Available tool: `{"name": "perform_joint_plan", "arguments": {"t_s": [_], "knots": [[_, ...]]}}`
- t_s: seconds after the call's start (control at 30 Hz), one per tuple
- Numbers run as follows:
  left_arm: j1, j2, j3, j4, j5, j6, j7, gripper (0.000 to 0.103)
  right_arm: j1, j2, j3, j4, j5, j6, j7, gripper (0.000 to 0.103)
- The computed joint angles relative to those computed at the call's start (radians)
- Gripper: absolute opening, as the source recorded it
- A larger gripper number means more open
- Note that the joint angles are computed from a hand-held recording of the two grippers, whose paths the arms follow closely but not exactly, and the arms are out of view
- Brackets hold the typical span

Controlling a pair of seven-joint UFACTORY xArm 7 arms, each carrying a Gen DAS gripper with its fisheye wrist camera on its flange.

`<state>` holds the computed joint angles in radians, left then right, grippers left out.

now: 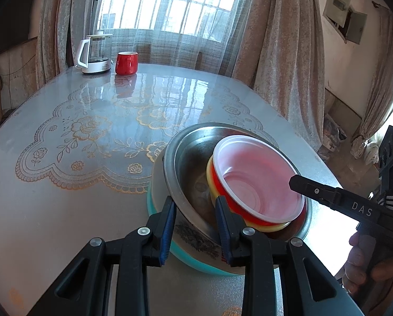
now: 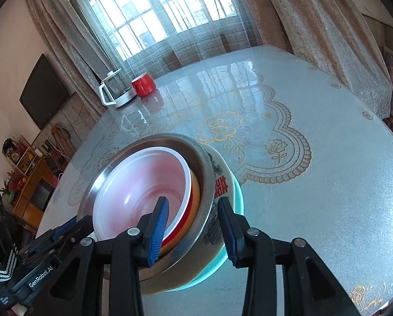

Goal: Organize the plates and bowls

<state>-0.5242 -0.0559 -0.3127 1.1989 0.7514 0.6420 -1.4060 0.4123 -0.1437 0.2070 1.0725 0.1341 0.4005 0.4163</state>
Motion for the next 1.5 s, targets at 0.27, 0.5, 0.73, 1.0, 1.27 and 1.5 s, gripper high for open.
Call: {"name": "perform_joint_plan", "arguments": {"t_s": [0.27, 0.5, 0.73, 1.0, 1.27, 1.5], "knots": [[0.014, -0.044, -0.008, -0.036, -0.012, -0.012, -0.032, 0.03, 0.0, 0.005, 0.001, -0.004, -0.001, -0.013, 0.005, 0.034], [0.041, -0.05, -0.022, -0.049, -0.018, -0.052, -0.014, 0.03, 0.012, 0.027, -0.01, 0.025, 0.058, 0.018, -0.027, 0.035], [0.027, -0.021, -0.016, -0.023, -0.015, -0.046, 0.008, 0.03, -0.008, 0.049, 0.013, 0.049, -0.068, 0.029, 0.042, 0.035], [0.021, -0.029, -0.019, -0.021, -0.006, -0.008, -0.004, 0.031, -0.003, 0.059, 0.01, 0.06, -0.081, 0.037, 0.048, 0.035], [0.008, -0.045, -0.033, -0.009, 0.024, 0.07, -0.01, 0.031, -0.018, 0.041, 0.022, 0.055, -0.19, 0.044, 0.136, 0.04], [0.017, -0.084, -0.044, -0.039, 0.007, 0.128, -0.034, 0.033, -0.033, 0.034, 0.047, 0.075, -0.349, 0.068, 0.249, 0.041]]}}
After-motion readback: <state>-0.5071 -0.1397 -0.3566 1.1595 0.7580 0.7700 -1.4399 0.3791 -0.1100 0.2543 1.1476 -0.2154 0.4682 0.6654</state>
